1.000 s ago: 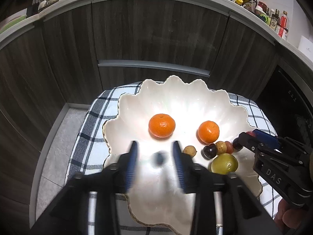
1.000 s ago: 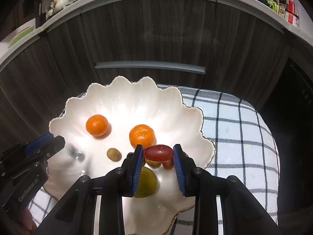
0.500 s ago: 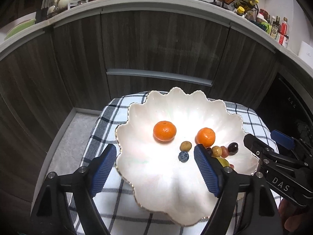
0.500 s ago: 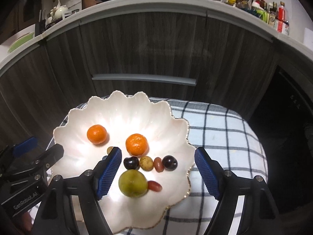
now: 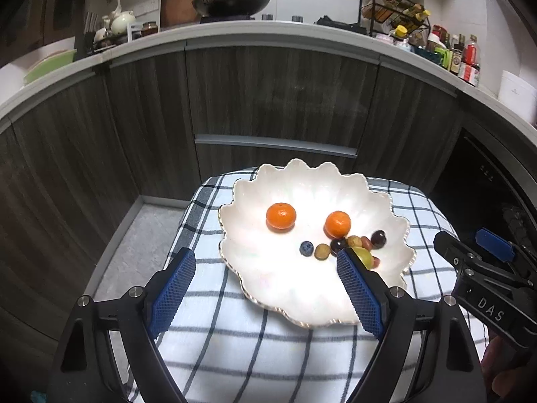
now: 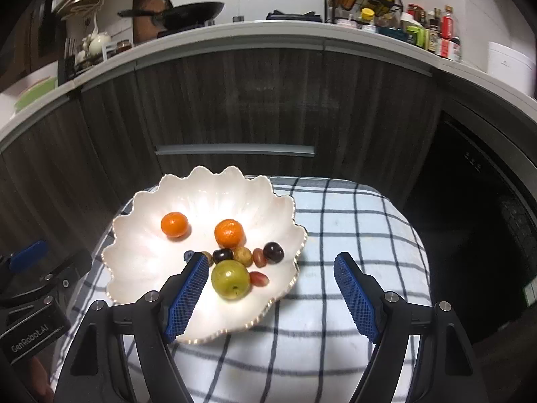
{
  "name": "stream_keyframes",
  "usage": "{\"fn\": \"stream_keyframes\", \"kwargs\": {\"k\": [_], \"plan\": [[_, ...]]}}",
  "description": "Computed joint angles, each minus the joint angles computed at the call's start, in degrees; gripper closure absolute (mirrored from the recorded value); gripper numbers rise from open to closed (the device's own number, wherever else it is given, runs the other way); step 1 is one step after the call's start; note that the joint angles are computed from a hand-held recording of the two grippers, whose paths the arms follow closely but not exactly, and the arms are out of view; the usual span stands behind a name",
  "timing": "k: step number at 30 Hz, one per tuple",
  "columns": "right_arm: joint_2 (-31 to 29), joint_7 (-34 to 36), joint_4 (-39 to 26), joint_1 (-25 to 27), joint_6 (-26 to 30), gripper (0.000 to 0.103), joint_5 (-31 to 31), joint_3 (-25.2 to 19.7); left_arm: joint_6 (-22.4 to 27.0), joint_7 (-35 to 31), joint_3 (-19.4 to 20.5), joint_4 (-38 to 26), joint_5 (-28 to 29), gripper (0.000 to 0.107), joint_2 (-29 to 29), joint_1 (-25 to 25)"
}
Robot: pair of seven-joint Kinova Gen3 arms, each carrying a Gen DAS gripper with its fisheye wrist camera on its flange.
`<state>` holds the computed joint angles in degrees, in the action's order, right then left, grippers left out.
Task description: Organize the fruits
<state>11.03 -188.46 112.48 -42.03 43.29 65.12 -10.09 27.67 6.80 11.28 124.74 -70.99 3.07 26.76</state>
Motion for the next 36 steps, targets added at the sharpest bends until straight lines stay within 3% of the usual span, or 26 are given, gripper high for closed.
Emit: {"fn": "stream_keyframes", "kwargs": {"k": [10, 23, 36], "plan": [[-6.8, -7.2, 6.1, -3.4, 8.6, 0.021, 0.7, -5.9, 6.5, 3.1, 6.6, 4.2, 2.4, 0.020, -5.9, 2.9], [-12.7, -15.7, 11.1, -8.8, 19.3, 0.021, -5.6, -15.0, 15.4, 5.6, 17.4, 7.9, 9.7, 0.020, -13.1, 5.9], [-14.7, -23.4, 13.1, -15.3, 30.7, 0.021, -9.7, -22.3, 26.3, 13.5, 29.3, 9.3, 13.2, 0.020, -16.0, 8.2]]}}
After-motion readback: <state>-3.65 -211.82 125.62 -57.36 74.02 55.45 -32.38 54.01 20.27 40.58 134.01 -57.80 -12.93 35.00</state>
